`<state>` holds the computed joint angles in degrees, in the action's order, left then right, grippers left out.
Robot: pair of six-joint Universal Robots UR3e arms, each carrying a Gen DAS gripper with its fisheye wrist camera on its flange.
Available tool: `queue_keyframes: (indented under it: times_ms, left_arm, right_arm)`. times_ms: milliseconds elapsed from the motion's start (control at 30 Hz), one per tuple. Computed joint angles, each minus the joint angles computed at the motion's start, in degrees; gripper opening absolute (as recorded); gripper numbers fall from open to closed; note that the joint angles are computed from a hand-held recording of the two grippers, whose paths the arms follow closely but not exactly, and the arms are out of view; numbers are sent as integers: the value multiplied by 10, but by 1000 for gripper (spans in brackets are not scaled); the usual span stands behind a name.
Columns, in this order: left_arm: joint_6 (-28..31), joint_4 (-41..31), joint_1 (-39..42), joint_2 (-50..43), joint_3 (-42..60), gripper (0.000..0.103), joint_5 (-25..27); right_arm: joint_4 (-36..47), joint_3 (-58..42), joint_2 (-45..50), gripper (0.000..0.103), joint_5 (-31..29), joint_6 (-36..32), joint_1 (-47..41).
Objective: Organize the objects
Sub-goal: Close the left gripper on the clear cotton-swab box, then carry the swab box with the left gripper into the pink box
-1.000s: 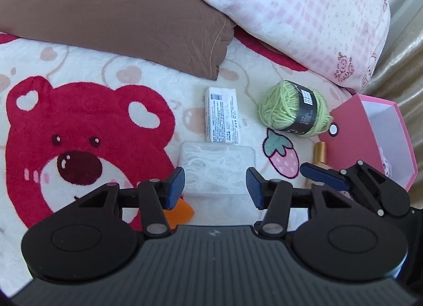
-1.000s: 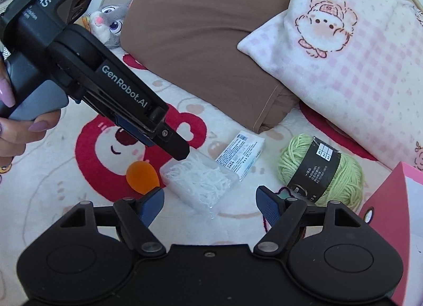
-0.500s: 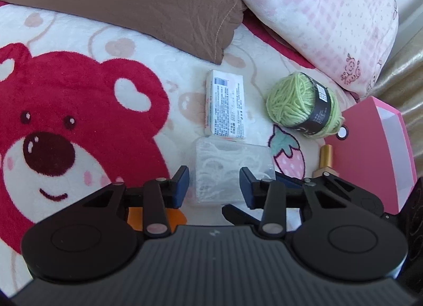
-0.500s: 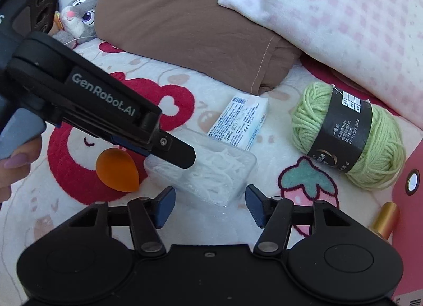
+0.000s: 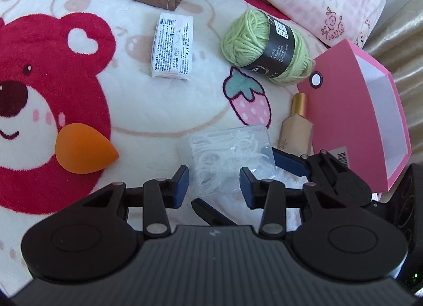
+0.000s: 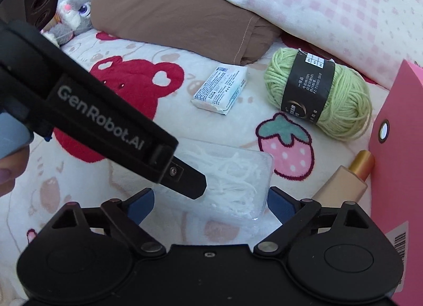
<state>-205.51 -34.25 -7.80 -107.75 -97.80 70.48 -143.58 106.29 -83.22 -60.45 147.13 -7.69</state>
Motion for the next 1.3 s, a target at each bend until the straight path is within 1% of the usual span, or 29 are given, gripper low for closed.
queue_keyframes:
  times_ms: [100,200,267,300,433,500,567,600,633,700,767,900,1000,1133,1200,1300]
  left_arm:
    - [-19,32,10,1,-24,39,-10]
    - [-63,75,20,3,-57,39,-23]
    - [-80,90,21,-1,-66,42,-23]
    - [-91,109,24,-5,-75,43,-31]
    - [-124,161,24,-20,-90,47,-28]
    - [-139,186,21,-23,-99,46,-21]
    - [-158,212,18,-21,-114,45,-14]
    - [-155,219,13,-17,-119,43,-6]
    - [-148,221,7,-11,-121,40,10]
    - [-139,213,-2,-1,-120,39,24]
    - [-139,198,-7,9,-117,39,29]
    - [-127,175,-29,32,-112,39,56]
    - [-117,146,-46,62,-108,39,73]
    - [-95,73,-62,103,-86,39,73]
    - [-88,55,-67,126,-85,39,65]
    - [-77,10,-73,155,-63,39,50]
  right_arm:
    - [-34,21,2,97,15,5,-7]
    - [-63,40,3,97,23,10,-11]
    - [-71,48,4,96,31,19,-16]
    - [-76,50,4,96,30,19,-16]
    - [-103,63,5,96,13,15,-7]
    - [-118,71,3,94,0,9,-1]
    - [-110,77,-6,93,16,1,-13]
    - [-101,76,-8,91,26,-1,-20]
    - [-97,78,-13,83,33,0,-29]
    - [-85,85,-25,79,41,-13,-38]
    - [-92,102,-41,79,45,-23,-43]
    - [-85,114,-71,78,37,-36,-41]
    - [-63,117,-102,78,34,-54,-45]
    - [18,111,-167,78,30,-82,-56]
    - [53,109,-204,78,33,-98,-69]
    - [146,85,-260,78,51,-138,-104]
